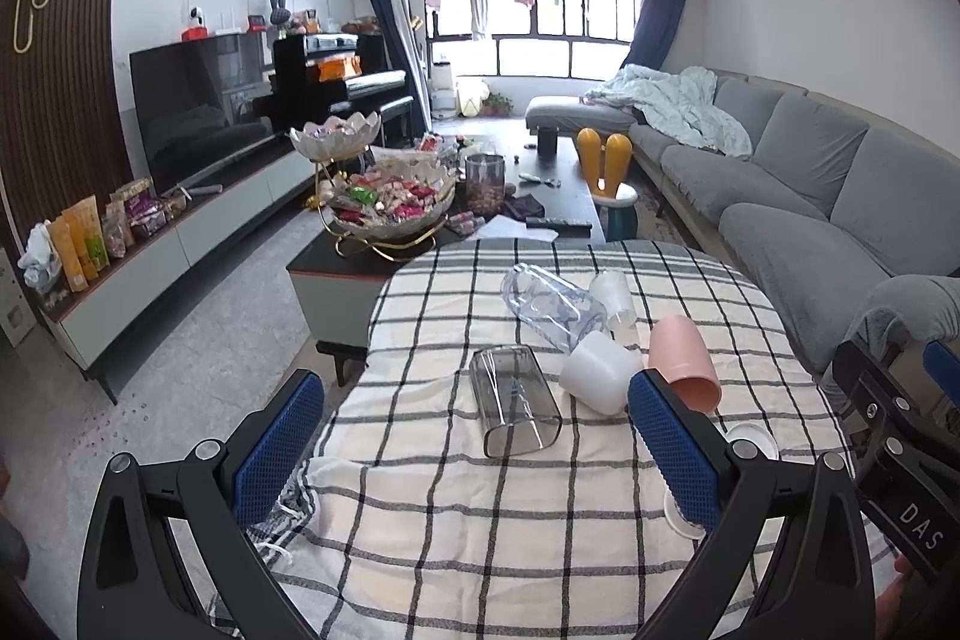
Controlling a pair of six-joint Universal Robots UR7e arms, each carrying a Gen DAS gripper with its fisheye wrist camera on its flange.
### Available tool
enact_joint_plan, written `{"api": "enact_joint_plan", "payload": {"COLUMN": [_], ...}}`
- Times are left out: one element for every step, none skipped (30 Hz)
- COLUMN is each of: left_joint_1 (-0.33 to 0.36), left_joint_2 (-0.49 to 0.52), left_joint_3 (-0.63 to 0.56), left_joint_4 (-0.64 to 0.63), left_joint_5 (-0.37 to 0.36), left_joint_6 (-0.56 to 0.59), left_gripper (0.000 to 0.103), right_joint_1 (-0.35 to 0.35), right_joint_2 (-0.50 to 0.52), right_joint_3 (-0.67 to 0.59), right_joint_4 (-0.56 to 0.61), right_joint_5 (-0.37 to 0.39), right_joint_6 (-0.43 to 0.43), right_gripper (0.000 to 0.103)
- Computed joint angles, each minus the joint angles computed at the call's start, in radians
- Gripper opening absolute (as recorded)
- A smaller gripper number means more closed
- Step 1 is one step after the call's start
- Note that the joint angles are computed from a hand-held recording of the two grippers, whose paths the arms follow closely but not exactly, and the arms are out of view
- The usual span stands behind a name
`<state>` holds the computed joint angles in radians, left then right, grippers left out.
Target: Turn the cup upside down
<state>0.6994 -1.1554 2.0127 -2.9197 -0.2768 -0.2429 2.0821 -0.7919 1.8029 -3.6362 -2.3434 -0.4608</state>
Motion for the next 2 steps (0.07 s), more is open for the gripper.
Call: {"api": "enact_joint_plan", "payload": {"left_joint_1": [-0.001,-0.001], "left_joint_2": [0.003,0.002], "left_joint_3": [0.000,-0.001], "left_joint_4": [-0.008,-0.005], "left_joint_5": [0.003,0.002], "left_joint_6": [0.011,0.012], "left_gripper": [0.103,0.103], "right_joint_1": [0.000,0.000], "right_joint_2": [0.000,0.000], "right_joint_3": [0.000,-0.001], "right_joint_4": [0.001,0.000], "right_joint_5": [0.001,0.001], "right_joint_6": [0.000,-0.001], "right_gripper": [0.098,0.098]}}
